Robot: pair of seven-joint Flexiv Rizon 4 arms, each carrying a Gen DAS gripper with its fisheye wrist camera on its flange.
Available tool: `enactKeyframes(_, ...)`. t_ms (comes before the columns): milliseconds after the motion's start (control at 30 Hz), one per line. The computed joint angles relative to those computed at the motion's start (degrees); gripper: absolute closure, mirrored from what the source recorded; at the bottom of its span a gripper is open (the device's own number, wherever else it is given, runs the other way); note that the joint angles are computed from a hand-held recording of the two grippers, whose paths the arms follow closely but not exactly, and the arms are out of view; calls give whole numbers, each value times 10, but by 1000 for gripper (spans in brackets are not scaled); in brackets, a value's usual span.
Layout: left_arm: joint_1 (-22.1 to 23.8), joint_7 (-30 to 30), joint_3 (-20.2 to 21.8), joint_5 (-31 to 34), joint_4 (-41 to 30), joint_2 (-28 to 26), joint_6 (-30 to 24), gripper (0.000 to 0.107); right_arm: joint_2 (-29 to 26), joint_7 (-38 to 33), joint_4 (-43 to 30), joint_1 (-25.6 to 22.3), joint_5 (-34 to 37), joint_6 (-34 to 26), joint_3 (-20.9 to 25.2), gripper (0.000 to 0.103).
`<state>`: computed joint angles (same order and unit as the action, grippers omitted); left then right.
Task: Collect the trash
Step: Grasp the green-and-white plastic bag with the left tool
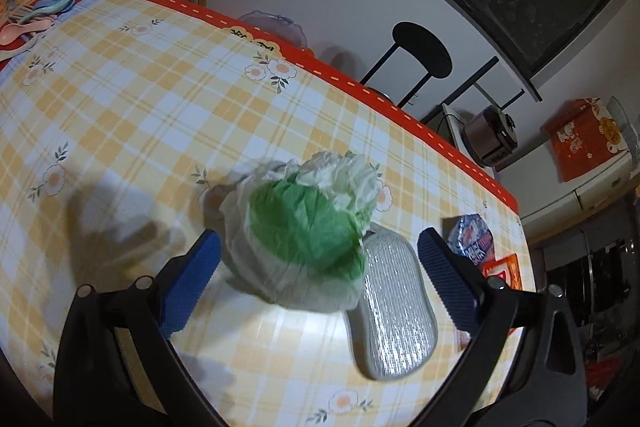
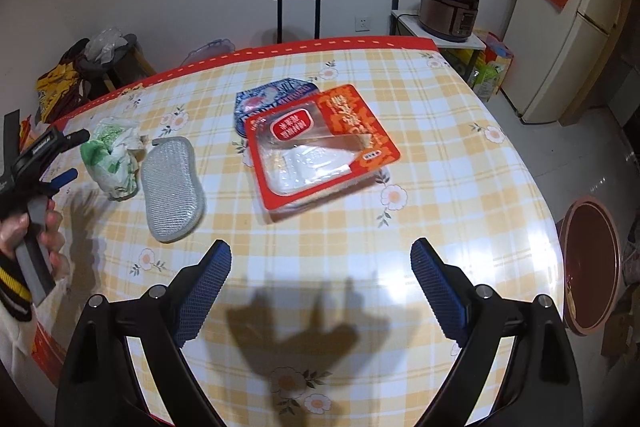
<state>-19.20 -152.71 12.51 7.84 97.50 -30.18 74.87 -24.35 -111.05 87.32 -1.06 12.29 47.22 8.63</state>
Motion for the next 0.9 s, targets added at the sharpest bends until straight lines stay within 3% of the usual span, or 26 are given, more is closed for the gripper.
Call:
enactKeyframes(300,14,0,-8,-14,-24,-35,-18,12,-18,-1,-14,-9,-1,-8,-2,13)
enactKeyframes(433,20,10,-19,-27,-3,-31,-1,36,-23,-11,-19,-9,-1,-10,1,13)
enactKeyframes(467,19,12,-19,-27,5,-27,10,44,-23,-14,-20,-8,-1,-11,3,13)
enactKeyframes(633,-3,13,5,-5,42,6,15,57,-22,-36,-18,-1,3,-11,13,13)
enactKeyframes(900,-43,-33,42,77,114,81,14,58,-19,-90,-13,26,8,-12,34,11)
